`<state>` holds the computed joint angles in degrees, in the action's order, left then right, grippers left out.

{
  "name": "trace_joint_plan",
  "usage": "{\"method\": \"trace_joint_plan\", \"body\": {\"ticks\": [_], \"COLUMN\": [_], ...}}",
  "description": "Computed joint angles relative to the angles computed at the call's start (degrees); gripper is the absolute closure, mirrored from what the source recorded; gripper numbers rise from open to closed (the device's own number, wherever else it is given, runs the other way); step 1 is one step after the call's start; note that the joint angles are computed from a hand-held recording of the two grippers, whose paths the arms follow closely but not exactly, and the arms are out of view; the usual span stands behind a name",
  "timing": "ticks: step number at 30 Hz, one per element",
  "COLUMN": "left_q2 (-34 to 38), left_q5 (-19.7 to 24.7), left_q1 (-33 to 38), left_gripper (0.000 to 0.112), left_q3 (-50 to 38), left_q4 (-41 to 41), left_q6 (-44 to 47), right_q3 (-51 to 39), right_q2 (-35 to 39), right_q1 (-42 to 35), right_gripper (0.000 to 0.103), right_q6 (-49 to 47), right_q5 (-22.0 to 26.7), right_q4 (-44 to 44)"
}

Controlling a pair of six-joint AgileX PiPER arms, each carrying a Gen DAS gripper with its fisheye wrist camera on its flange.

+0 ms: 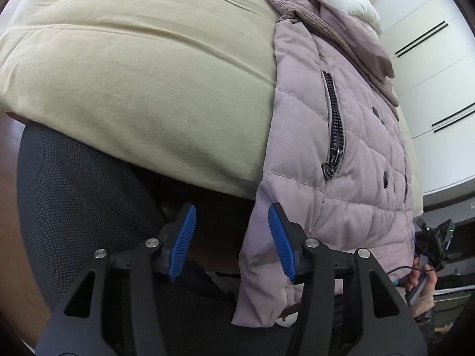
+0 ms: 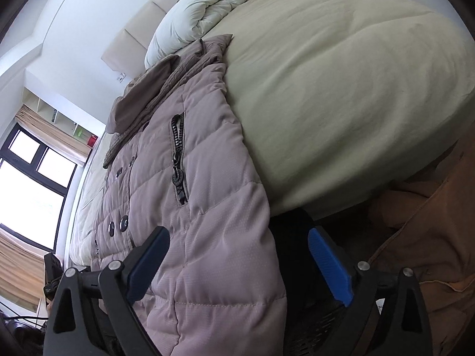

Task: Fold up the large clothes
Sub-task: 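Grasp the coat hem with the left tool while the right tool grasps the hem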

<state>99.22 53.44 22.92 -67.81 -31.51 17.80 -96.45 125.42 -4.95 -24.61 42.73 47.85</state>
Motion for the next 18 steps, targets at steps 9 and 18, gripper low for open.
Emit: {"method": "trace_joint_plan", "body": {"ticks": [9, 18], "left_q2": [6.0, 17.4], "left_q5": [8.5, 14.2], "left_q1": [0.8, -3.3], "left_gripper": [0.053, 0.052], "left_q3": [-2.2, -9.4], "left_q4": [-8.4, -8.5], "left_q6": [7.5, 7.9], "right_q3": [2.5, -4.3], "right_q2": [-1.2, 5.3], "right_q1": [-3.4, -2.8], "right_gripper": [0.000, 0.018], "right_q6": [-3.4, -3.9], "right_q5": [3.7, 15.9], "right_q4": [4.5, 2.1]}}
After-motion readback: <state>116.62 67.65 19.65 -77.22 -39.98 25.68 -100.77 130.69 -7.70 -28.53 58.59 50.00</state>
